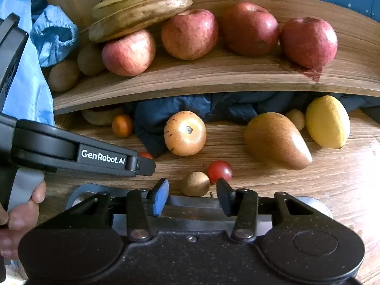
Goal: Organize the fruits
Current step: 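Grasp a cherry tomato with the left tool while the right grasps a small brown kiwi, then carry the cherry tomato and kiwi over the tray with both tools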
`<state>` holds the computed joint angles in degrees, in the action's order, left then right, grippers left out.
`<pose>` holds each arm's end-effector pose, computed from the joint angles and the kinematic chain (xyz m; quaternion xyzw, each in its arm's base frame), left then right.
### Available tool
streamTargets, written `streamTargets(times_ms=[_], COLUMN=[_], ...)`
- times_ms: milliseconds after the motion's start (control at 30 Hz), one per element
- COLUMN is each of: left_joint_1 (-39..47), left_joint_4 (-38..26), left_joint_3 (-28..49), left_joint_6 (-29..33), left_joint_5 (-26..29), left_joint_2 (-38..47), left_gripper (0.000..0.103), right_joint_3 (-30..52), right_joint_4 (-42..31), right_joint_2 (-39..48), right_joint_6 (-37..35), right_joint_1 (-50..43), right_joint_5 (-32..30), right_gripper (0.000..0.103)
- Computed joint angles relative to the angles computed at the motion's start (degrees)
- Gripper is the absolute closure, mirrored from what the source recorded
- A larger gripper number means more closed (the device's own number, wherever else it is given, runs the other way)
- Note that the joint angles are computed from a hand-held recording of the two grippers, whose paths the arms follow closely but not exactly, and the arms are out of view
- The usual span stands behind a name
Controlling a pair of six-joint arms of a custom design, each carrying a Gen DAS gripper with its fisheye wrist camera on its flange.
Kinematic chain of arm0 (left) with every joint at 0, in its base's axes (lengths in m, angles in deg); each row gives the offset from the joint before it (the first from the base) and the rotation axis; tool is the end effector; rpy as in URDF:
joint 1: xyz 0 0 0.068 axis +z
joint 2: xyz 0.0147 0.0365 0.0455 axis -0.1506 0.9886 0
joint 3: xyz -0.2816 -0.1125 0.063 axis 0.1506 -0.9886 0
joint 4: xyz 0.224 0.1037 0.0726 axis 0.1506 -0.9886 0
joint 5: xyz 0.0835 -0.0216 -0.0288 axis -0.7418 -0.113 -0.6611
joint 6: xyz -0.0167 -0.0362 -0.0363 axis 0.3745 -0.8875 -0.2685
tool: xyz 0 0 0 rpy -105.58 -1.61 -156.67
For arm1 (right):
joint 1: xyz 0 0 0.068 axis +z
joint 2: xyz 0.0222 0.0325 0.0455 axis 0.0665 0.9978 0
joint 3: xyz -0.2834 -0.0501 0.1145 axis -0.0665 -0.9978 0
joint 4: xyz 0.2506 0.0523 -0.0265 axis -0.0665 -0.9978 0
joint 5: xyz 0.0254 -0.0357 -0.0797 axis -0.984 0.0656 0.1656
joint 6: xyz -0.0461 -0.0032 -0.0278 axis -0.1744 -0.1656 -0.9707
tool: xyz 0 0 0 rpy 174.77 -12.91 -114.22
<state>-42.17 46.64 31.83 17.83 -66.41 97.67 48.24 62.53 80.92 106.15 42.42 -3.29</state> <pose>0.2713 -0.1817 0.1097 0.0586 0.9793 -0.1165 0.1547 0.2528 0.1964 0.1496 0.0054 0.9826 0.0627 0.1749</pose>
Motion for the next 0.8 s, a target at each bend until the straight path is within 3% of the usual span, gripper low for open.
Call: streamTargets(times_ms=[400, 533, 800], left_joint_1=[1.1, 1.1, 0.6], left_joint_4=[-0.6, -0.9, -1.6], left_joint_3=[-0.4, -0.3, -0.9], left_joint_6=[0.4, 0.1, -0.9], left_joint_5=[0.2, -0.1, -0.4], left_joint_2=[-1.3, -1.1, -2.0], left_gripper=[0.071, 0.077, 0.079], right_joint_3=[0.5, 0.3, -1.0], right_joint_4=[1.6, 2.6, 3.8], right_joint_2=[2.7, 3.2, 2.1], right_joint_6=[-0.6, -0.7, -0.6], right_joint_1=[-0.9, -1.1, -1.0], right_joint_5=[-1.2, -0.9, -1.0], right_gripper=[0.067, 0.073, 0.074])
